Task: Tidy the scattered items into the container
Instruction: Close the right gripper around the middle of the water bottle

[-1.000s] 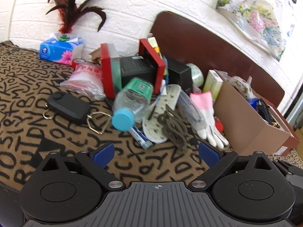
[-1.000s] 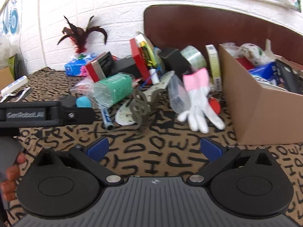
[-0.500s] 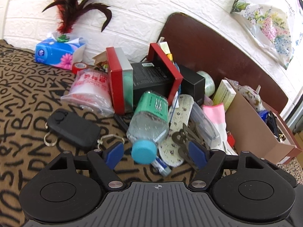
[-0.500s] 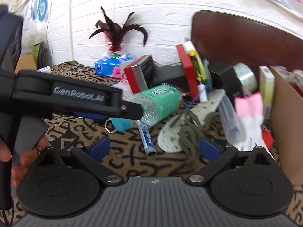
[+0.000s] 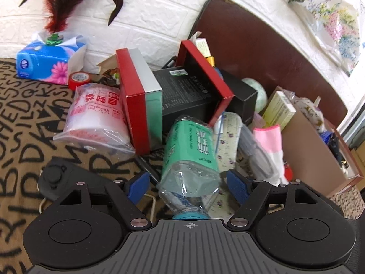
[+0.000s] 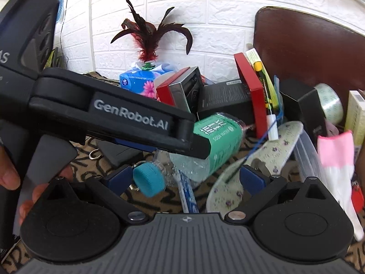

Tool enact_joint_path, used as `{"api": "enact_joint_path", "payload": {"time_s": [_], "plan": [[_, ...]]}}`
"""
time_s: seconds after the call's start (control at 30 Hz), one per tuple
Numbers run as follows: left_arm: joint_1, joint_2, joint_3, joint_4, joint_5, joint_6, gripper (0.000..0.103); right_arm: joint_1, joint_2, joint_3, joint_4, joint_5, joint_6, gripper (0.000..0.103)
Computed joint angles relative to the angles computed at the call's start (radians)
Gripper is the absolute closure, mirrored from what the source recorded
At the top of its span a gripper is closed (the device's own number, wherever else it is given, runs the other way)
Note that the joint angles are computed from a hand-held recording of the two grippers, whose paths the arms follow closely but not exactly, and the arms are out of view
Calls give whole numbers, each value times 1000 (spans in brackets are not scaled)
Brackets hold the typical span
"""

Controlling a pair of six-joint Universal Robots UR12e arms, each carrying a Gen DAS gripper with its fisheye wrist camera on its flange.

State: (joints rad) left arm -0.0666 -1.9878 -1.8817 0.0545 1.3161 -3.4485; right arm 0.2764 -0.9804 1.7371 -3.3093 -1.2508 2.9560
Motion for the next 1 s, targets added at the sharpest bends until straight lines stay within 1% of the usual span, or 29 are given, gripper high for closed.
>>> {"api": "enact_joint_path", "payload": {"time_s": [0.07,0.13,0.17,0.2,0.23,0.27,0.3,0.37,0.47,0.53,0.67,0.73,0.77,0.8,0.87,0.93,1.0], "plan": [[8,-3,10,-28,-26,15,22,-2,7,-12,13,17,-4,4],[9,-5,19,-46,-30,32,24,-7,11,-21,25,43,-4,8],[8,-6,24,-54,-26,42,32,-10,12,-25,36,58,0,11],[6,-6,27,-61,-22,49,35,-12,11,-28,50,73,6,12],[5,-7,30,-67,-22,49,37,-17,11,-28,58,96,11,17],[3,-7,32,-71,-19,44,37,-22,10,-28,65,123,8,23],[-1,-6,32,-74,-7,43,37,-25,7,-26,75,141,2,24],[-10,-1,29,-76,21,51,38,-27,1,-20,82,143,-6,28],[-23,16,13,-77,50,44,38,-36,-15,-6,100,173,-8,28],[-28,32,-8,-70,52,25,39,-39,-31,18,87,185,-16,28],[-43,74,-71,-35,44,-49,38,-50,-84,87,89,217,-56,28],[-53,94,-107,-14,28,-80,39,-58,-121,134,101,231,-97,28],[-60,105,-126,-1,21,-96,36,-62,-141,157,108,235,-117,28],[-67,116,-143,1,16,-107,39,-68,-160,182,112,240,-139,28],[-84,138,-174,10,4,-127,38,-82,-201,233,118,253,-183,28],[-98,154,-201,8,-23,-154,36,-99,-239,285,118,268,-200,28],[-115,164,-226,16,-47,-183,36,-112,-279,331,133,264,-201,27]]}}
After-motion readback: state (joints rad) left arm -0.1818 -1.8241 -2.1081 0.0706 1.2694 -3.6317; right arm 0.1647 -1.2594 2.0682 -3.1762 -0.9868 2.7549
